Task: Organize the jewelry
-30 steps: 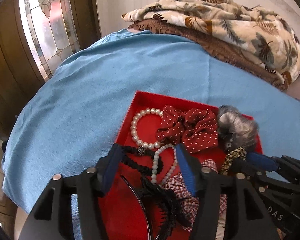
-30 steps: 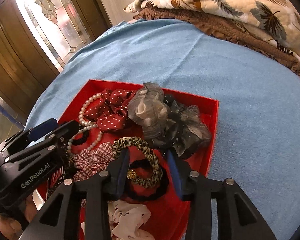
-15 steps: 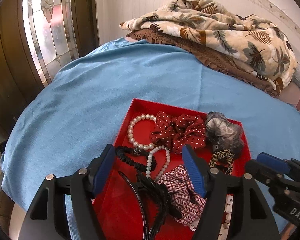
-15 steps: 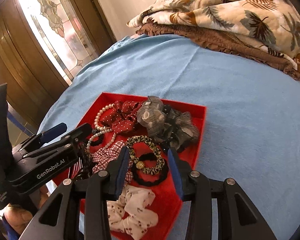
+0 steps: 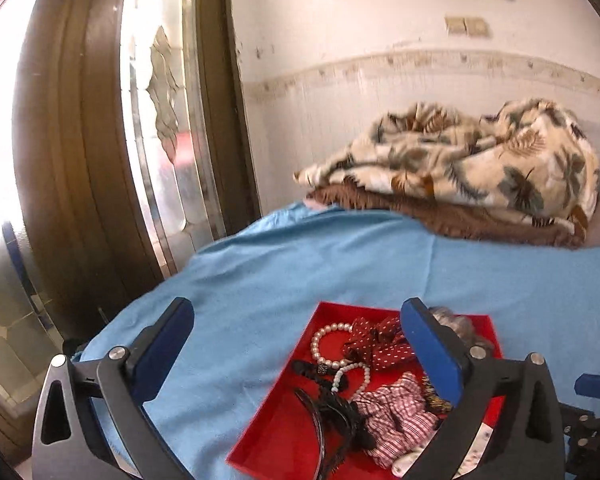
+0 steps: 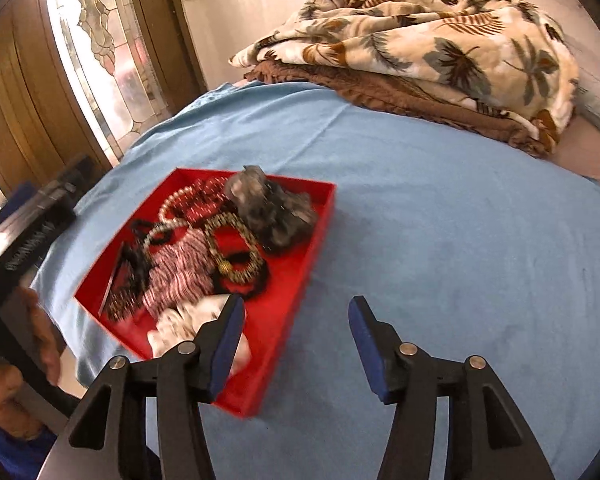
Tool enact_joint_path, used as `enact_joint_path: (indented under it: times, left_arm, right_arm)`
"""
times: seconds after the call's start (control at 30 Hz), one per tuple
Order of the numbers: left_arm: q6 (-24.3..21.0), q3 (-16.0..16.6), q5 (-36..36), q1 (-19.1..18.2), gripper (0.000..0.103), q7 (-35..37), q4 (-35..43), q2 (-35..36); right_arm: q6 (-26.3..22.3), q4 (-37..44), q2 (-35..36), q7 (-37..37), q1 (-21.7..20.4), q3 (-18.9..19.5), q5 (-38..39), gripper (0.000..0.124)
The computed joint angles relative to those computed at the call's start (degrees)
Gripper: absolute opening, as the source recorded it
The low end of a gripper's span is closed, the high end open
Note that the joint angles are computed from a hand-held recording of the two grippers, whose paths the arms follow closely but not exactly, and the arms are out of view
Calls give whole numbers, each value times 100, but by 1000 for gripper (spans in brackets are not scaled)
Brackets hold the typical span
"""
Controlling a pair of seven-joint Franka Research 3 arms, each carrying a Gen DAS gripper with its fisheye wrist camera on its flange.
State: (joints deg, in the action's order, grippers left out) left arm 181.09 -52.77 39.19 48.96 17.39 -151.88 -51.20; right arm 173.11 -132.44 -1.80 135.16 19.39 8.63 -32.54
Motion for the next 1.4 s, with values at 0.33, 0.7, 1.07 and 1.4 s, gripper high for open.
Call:
enact_joint_path:
  times: [0.33, 0.7, 1.07, 1.4]
  left_arm:
    - [-1852, 873, 22, -1887, 103, -9, -308, -429]
    - [-2295, 2138, 57, -3755, 103, -128, -681, -271]
    - [-2859, 2456, 524, -4550, 103, -623, -635, -140]
    - [-2815, 3114, 368, -5140, 103, -429, -765, 97]
  right_arm:
    - [-73, -602, -719, 1619, -651, 585, -1916, 68]
    - [246, -1226, -1338, 1906, -1418, 1227, -2026, 73]
    - [535, -1647, -1806, 1460, -2091, 1965, -1439, 76]
    - [606, -1807, -2085, 1018, -2488, 2516, -823, 77]
